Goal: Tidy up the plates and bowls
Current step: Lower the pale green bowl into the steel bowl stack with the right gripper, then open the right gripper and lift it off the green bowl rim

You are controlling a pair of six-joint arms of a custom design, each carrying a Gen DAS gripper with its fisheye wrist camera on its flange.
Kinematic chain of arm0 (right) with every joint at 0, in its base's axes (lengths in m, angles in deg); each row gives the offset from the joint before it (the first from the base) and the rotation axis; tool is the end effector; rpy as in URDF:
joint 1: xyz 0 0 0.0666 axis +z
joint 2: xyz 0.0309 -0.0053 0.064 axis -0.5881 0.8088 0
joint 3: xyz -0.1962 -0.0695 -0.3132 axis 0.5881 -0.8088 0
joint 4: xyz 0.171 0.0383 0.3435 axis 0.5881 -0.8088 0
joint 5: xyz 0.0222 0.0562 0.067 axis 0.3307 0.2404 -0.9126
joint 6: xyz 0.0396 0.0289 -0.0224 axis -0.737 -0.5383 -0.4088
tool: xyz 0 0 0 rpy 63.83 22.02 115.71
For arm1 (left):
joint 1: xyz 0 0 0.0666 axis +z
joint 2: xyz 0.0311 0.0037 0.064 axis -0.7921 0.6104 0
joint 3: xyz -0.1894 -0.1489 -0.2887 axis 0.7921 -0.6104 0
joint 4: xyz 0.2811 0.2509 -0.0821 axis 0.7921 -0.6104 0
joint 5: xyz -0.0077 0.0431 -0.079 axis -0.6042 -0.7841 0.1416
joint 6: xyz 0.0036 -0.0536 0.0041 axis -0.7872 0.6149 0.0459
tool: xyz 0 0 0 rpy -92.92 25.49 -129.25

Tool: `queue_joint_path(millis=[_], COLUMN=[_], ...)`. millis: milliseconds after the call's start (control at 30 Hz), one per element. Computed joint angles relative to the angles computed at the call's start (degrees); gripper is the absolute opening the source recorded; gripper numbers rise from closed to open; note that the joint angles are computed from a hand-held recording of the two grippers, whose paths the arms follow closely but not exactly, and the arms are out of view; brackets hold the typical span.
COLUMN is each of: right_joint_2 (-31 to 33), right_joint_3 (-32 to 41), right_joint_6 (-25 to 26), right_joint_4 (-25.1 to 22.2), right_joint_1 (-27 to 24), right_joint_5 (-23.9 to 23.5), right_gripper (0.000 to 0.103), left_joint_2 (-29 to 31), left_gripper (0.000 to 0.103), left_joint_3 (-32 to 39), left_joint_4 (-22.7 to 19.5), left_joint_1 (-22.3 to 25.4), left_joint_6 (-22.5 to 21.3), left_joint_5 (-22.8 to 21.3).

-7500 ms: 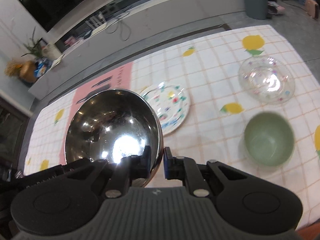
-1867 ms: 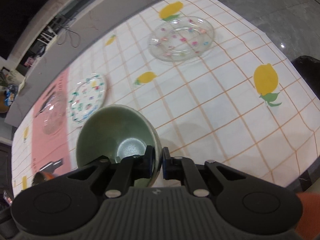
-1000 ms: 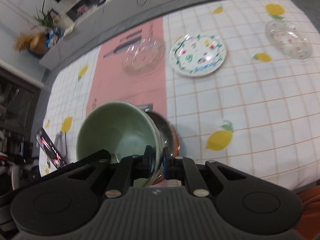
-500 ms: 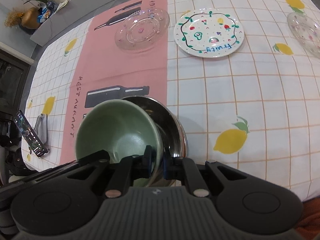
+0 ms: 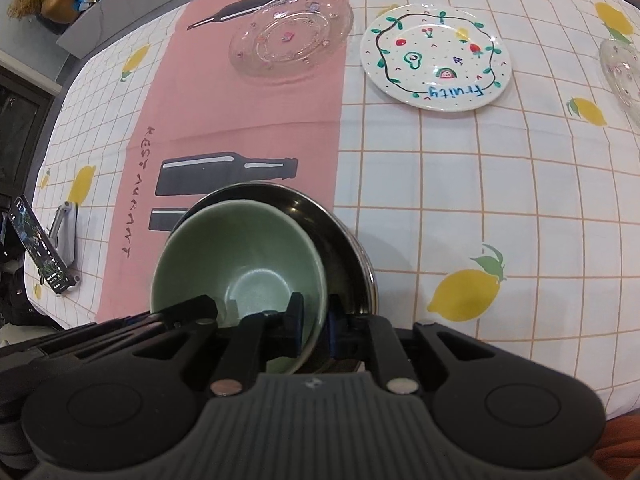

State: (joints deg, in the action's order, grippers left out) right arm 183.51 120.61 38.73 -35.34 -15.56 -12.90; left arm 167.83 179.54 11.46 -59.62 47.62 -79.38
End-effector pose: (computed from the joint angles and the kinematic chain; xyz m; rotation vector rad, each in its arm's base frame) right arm 0.6053 0.2339 0.3398 0.1227 2.9403 0.4727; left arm 0.5914 -0.0804 0.3512 -0.1431 2.8940 -0.2684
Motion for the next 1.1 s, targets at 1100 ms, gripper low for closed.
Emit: queue_joint_path(millis=[1100], right_joint_2=[-8.3], right_joint_3=[-8.0], right_joint_6=[0.9], right_joint_4=[6.5], right_joint_1=[-1.5], right_joint_5=[-0.8], right_gripper=[0.021], left_joint_2=[-6.8], left_gripper=[0.012], left_joint_3=[-6.8], left_joint_4=[9.7], left_joint_1=[-0.5], left_joint_6=[-8.0], left_joint_5=[-4.6])
